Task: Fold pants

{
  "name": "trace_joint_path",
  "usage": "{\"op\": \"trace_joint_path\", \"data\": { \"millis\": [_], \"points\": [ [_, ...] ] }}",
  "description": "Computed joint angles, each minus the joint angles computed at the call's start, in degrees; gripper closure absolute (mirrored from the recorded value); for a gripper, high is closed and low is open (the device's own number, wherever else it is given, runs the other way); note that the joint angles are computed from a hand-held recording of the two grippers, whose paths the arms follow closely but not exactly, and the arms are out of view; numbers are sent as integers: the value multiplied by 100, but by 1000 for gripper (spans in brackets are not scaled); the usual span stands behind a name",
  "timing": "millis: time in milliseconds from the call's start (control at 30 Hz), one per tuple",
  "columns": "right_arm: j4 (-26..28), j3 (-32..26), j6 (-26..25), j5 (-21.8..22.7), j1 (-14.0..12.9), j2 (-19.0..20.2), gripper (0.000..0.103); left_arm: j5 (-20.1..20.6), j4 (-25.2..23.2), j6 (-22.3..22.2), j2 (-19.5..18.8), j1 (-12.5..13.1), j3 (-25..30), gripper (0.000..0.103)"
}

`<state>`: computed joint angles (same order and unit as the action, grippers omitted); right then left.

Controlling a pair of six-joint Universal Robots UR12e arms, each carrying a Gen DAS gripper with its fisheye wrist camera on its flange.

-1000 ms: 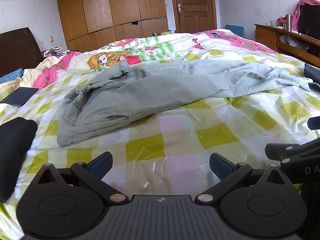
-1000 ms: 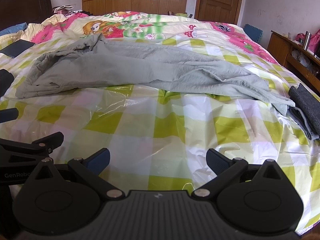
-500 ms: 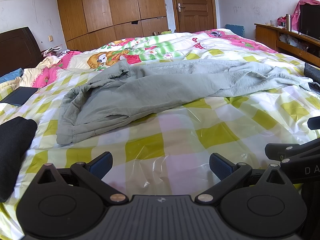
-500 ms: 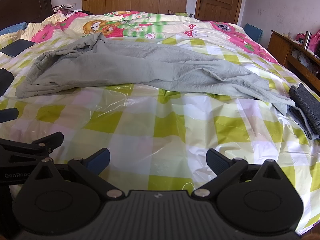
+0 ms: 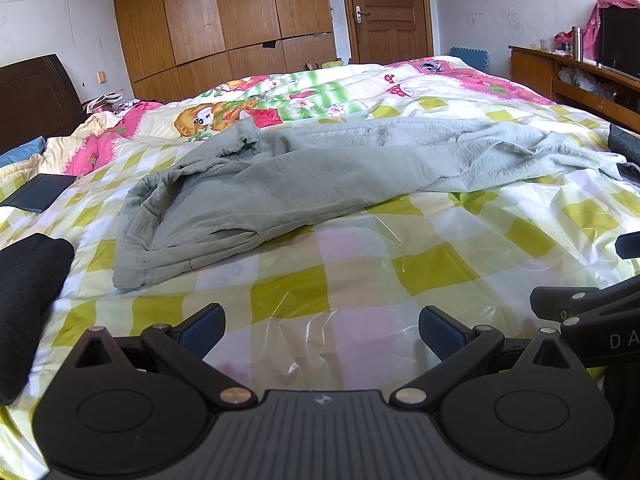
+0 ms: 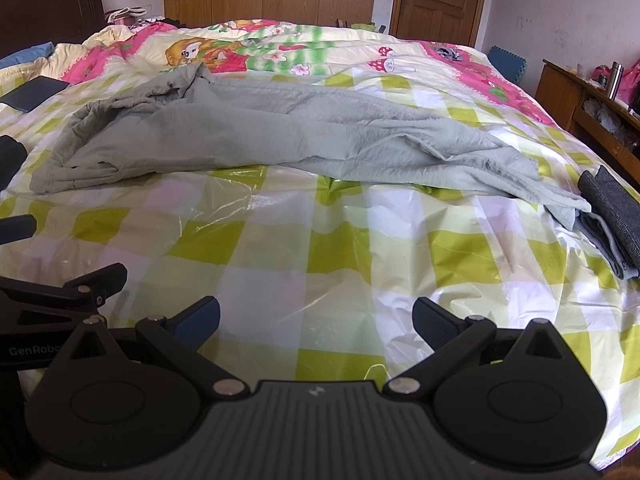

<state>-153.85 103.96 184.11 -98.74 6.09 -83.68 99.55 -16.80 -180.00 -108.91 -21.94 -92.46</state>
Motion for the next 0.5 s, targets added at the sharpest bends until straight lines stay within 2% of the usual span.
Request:
{"op": "trace_joint_path", "data": {
  "millis": [500],
  "points": [
    [74,-118,-104,-36,38,70,1,37,20,-69,-44,25,8,0]
  ]
}}
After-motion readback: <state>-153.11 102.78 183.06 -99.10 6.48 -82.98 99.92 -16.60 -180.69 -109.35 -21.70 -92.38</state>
